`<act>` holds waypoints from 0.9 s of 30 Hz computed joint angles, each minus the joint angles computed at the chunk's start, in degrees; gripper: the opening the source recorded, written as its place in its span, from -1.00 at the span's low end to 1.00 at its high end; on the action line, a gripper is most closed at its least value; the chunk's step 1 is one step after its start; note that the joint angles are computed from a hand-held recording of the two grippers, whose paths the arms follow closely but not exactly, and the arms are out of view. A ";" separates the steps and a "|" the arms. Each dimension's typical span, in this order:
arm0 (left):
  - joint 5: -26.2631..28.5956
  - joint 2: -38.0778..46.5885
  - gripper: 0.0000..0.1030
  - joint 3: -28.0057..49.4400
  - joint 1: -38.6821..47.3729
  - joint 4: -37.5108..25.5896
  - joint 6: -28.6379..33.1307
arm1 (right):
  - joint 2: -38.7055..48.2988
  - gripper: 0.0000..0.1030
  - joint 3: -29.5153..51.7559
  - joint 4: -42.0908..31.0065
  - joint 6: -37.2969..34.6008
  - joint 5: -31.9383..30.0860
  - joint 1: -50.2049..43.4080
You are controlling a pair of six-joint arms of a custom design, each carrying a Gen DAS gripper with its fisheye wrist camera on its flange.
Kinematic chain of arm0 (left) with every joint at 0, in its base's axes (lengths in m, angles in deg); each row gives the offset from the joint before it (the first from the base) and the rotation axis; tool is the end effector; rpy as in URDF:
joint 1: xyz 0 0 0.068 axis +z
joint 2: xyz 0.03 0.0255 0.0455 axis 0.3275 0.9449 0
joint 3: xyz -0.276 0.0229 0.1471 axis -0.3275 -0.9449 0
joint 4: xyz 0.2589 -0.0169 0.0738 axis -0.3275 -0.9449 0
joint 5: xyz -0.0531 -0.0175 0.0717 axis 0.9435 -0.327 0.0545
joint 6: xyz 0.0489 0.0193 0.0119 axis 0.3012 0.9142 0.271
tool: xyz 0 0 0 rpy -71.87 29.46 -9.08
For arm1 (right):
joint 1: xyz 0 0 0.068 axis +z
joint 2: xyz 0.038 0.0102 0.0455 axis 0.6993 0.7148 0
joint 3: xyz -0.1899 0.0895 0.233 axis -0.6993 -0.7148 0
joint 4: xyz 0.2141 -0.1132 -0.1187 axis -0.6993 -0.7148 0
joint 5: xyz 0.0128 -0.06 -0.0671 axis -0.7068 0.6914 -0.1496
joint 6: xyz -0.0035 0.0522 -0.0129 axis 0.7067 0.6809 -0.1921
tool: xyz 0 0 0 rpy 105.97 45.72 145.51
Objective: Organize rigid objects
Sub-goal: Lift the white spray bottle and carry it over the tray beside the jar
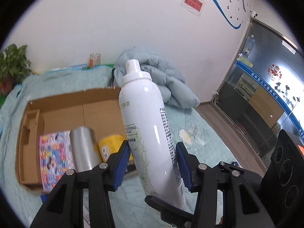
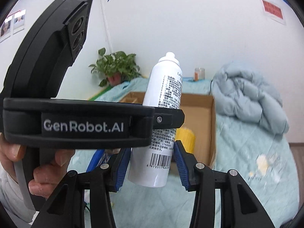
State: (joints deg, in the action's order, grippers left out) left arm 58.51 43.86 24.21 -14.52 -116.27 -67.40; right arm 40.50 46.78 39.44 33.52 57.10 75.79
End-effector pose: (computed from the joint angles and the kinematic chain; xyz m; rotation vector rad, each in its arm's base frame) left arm 0.2288 -0.1406 0.3173 -0.1346 2.2966 -0.2895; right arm 0.2930 0.1942 0.2645 -0.8906 2.0380 0.6763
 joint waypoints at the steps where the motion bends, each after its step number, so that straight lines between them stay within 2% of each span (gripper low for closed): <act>1: 0.86 1.08 -0.07 1.86 1.28 -0.45 1.25 | 0.28 -0.15 1.97 -1.49 0.05 0.45 0.24; 4: 4.60 4.12 -0.07 6.22 5.21 -1.67 3.57 | 4.09 -0.15 12.47 -8.87 -0.77 0.68 -0.36; 11: 15.02 15.96 -0.07 16.94 14.03 -4.96 7.98 | 19.52 -0.15 40.35 -28.32 -2.05 -1.17 -3.50; 14: 18.56 20.25 -0.07 18.41 16.14 -4.52 8.43 | 25.28 -0.15 47.83 -32.98 -2.60 -0.91 -4.22; 20: 24.84 26.63 -0.07 18.60 19.31 -2.19 7.67 | 33.14 -0.15 54.09 -36.98 -2.59 -1.05 -5.05; 27: 28.32 32.15 -0.07 17.95 20.88 0.73 8.22 | 38.23 -0.15 54.23 -35.96 -2.43 -0.12 -5.38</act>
